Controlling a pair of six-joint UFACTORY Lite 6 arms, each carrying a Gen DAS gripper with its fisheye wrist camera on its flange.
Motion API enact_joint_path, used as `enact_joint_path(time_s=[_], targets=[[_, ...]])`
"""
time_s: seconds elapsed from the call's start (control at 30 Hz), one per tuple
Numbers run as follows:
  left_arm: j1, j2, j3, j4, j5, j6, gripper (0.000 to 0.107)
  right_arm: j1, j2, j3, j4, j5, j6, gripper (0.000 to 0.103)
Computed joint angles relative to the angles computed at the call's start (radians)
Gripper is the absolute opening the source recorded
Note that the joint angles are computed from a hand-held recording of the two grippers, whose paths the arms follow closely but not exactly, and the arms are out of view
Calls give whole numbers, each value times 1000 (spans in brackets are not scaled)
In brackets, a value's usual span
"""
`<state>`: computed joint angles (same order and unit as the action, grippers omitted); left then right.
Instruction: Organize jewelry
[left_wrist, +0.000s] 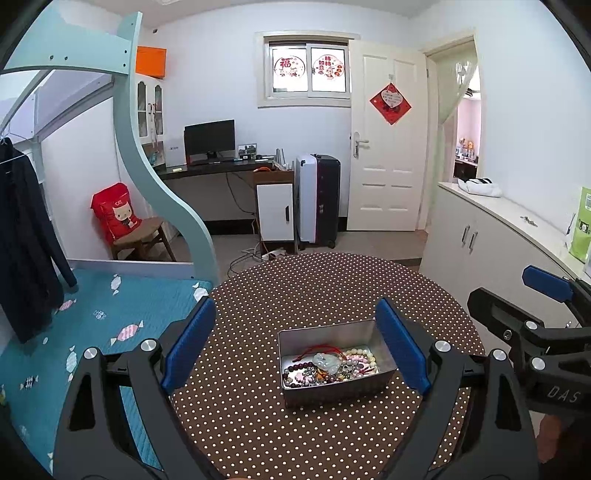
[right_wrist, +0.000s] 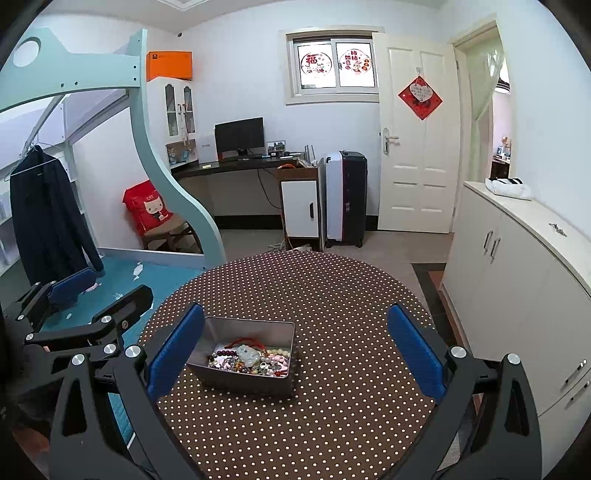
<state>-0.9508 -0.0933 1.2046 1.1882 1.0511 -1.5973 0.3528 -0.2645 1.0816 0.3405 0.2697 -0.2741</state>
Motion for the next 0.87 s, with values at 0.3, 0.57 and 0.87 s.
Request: enact_joint_path(time_s=[0.3, 0.57, 0.87], targets=[[18, 9, 6, -16, -15, 12, 89, -8, 15, 2, 30, 8, -17, 96], [43, 15, 11, -28, -47, 41, 89, 3, 17, 4, -58, 4, 93, 96], [52, 13, -3, -40, -43, 9, 89, 22, 55, 50, -130, 34, 143, 96]])
